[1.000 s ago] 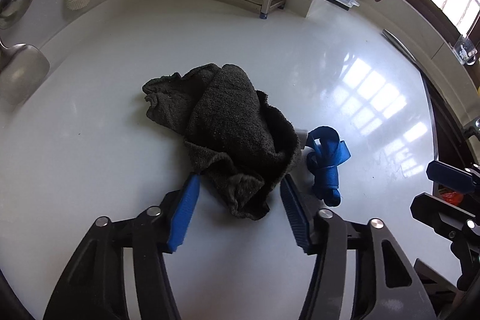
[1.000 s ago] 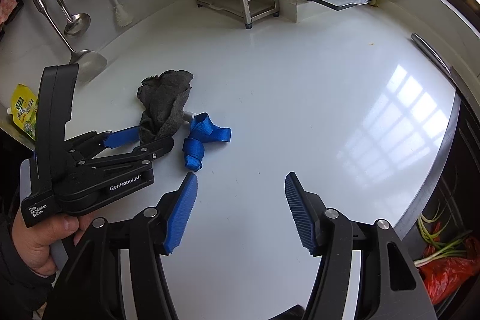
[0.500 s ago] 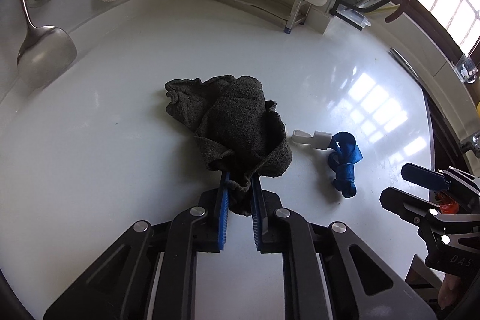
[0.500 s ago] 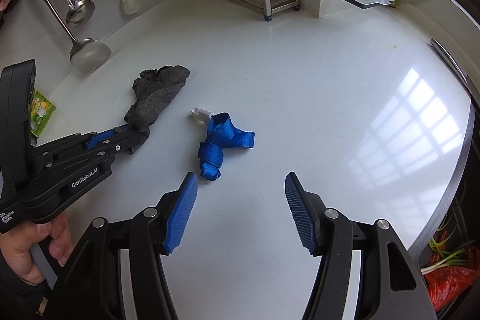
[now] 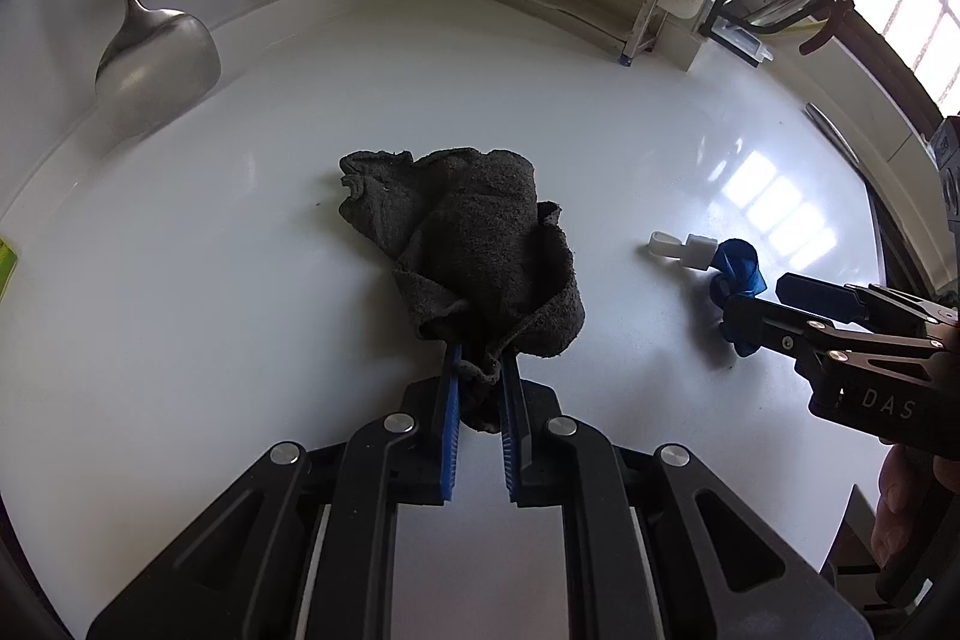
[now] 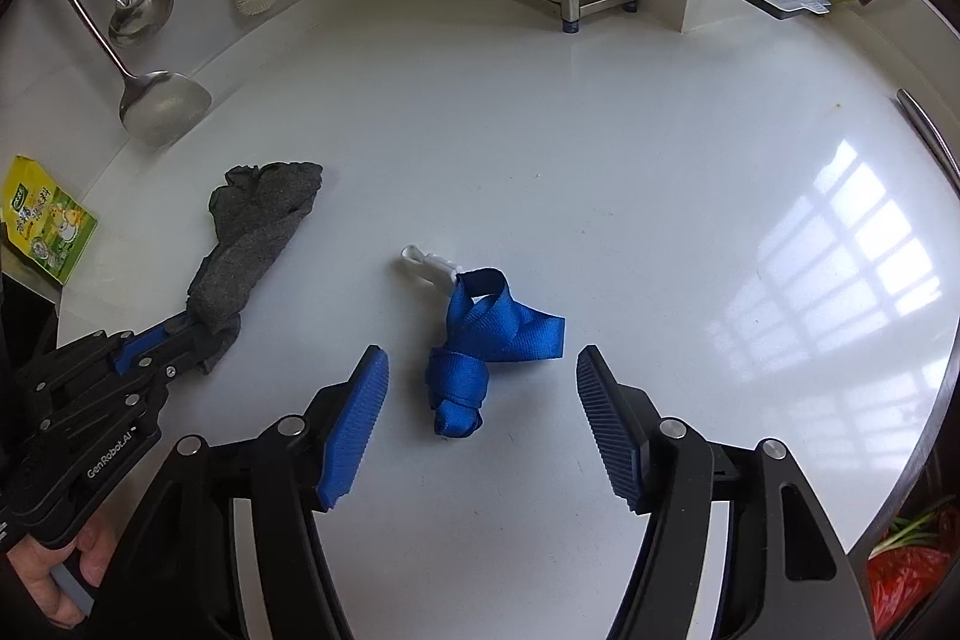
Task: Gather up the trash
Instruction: 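Grasp the dark grey towel with the left tool while the right tool grasps the blue strap, then carry the towel and blue strap in both tools over the bin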
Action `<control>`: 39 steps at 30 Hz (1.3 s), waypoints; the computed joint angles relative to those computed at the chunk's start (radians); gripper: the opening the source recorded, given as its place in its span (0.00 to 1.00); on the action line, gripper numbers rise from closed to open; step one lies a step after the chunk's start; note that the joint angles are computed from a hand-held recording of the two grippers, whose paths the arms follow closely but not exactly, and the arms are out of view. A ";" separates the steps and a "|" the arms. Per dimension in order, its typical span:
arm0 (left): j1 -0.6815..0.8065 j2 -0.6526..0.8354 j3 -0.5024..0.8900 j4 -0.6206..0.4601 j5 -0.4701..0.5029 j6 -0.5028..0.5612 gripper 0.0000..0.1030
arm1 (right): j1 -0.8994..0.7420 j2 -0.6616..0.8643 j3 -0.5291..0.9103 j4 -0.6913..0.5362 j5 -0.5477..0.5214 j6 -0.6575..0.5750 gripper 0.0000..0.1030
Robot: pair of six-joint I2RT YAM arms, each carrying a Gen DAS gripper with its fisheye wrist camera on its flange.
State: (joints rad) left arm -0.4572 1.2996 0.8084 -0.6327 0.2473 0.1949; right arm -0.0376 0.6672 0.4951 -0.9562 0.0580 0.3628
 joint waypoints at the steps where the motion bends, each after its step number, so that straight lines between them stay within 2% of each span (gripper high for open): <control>1: 0.006 -0.004 0.000 -0.003 0.000 0.003 0.11 | 0.009 0.016 -0.003 0.012 0.006 0.008 0.61; 12: 0.070 -0.024 0.006 -0.028 -0.002 0.034 0.11 | 0.103 0.167 -0.011 0.119 0.126 0.022 0.61; 13: 0.073 -0.023 0.007 -0.029 -0.002 0.033 0.11 | 0.130 0.179 -0.009 0.114 0.156 0.024 0.58; 14: 0.073 -0.024 0.008 -0.029 -0.004 0.031 0.11 | 0.149 0.177 -0.010 0.114 0.168 0.019 0.48; 15: 0.074 -0.025 0.008 -0.030 -0.005 0.030 0.11 | 0.155 0.172 -0.010 0.116 0.162 0.012 0.43; 16: 0.075 -0.026 0.008 -0.031 -0.005 0.030 0.11 | 0.170 0.180 -0.005 0.110 0.177 0.014 0.32; 17: 0.072 -0.026 0.008 -0.030 -0.008 0.027 0.11 | 0.178 0.186 0.002 0.104 0.181 0.014 0.17; 22: 0.068 -0.034 0.006 -0.035 -0.013 0.022 0.11 | 0.192 0.203 0.017 0.080 0.189 0.018 0.12; 28: 0.070 -0.050 0.000 -0.041 -0.019 0.020 0.11 | 0.231 0.152 0.005 0.032 0.220 0.046 0.11; 39: 0.055 -0.130 0.004 -0.098 -0.030 0.011 0.11 | 0.433 0.036 0.068 -0.169 0.335 0.176 0.11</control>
State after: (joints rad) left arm -0.4026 1.1697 0.8121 -0.7304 0.2172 0.2062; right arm 0.3951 0.7028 0.5634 -1.1253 0.3934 0.5385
